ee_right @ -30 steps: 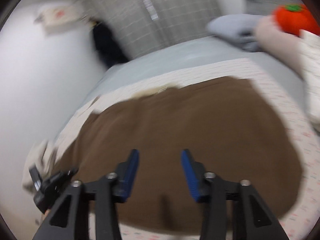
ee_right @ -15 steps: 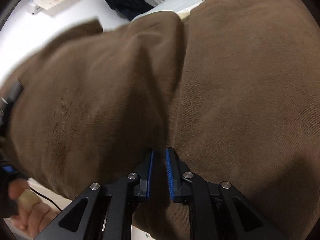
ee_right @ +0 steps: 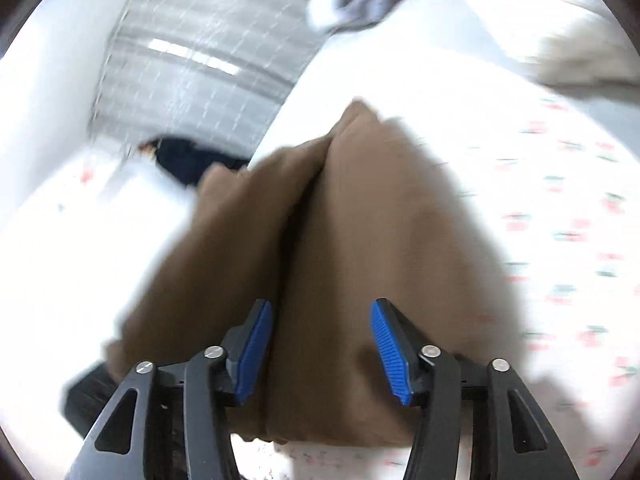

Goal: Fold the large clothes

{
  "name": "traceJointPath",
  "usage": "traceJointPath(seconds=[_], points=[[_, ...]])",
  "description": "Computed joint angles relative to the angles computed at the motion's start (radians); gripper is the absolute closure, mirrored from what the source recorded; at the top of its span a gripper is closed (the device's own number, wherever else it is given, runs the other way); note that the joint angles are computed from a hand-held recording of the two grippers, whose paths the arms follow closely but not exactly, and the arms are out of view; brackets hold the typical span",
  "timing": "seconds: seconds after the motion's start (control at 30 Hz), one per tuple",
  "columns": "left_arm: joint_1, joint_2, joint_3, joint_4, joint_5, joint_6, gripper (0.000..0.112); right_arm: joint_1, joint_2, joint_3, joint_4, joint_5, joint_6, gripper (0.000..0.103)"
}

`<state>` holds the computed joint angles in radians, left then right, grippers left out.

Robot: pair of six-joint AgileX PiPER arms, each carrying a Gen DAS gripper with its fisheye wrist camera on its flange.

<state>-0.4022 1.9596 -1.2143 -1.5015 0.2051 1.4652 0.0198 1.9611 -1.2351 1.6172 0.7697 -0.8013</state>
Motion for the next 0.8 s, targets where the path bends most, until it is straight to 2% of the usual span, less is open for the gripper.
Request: traceJointPath(seconds=[0.07,0.1,0.13,0.23,0.3,0.33,0.4,0.47,0.5,0.6,0.67,0.73,0.77,0.8], points=[[0.025,0.041,-0.019,0.088,0.079,-0.063,0.087,-0.049,0.011,0.035,0.047,0.056,-0.039,0.046],[0.038,0.042,-0.023,0.110,0.112,-0.074,0.086,-0.053,0.011,0.037,0.048,0.058,-0.040,0.045],[0.044,0.030,-0.024,0.151,0.123,-0.108,0.086,-0.048,0.007,0.040,0.049,0.054,-0.041,0.043],[0.052,-0.013,-0.038,0.323,0.150,-0.267,0.081,-0.030,0.017,-0.031,-0.014,0.052,0.023,0.031],[0.088,-0.043,-0.040,0.323,0.238,-0.259,0.065,0.040,0.021,-0.118,-0.110,0.013,0.130,0.026],[0.107,-0.053,-0.039,0.307,0.282,-0.241,0.061,0.064,0.045,-0.182,-0.165,-0.005,0.180,0.025],[0.148,-0.084,-0.012,0.257,0.380,-0.182,0.047,0.078,0.034,-0.262,-0.325,0.029,0.299,0.021],[0.205,-0.106,0.007,0.226,0.515,-0.137,0.040,0.095,0.080,-0.390,-0.450,0.060,0.403,0.021],[0.253,-0.113,0.027,0.174,0.615,-0.091,0.034,0.097,0.090,-0.414,-0.491,0.081,0.418,0.020],[0.391,-0.109,0.069,0.053,0.825,-0.017,0.028,0.118,0.091,-0.491,-0.601,0.164,0.514,0.020],[0.463,-0.118,0.081,0.005,0.862,-0.012,0.025,0.126,0.150,-0.606,-0.644,0.239,0.581,0.020],[0.528,-0.140,0.126,-0.052,0.847,0.025,0.021,0.137,0.204,-0.709,-0.678,0.304,0.645,0.020],[0.552,-0.143,0.142,-0.084,0.823,0.039,0.018,0.143,0.243,-0.785,-0.698,0.342,0.685,0.020],[0.576,-0.143,0.156,-0.135,0.759,0.043,0.018,0.150,0.276,-0.853,-0.715,0.372,0.718,0.020]])
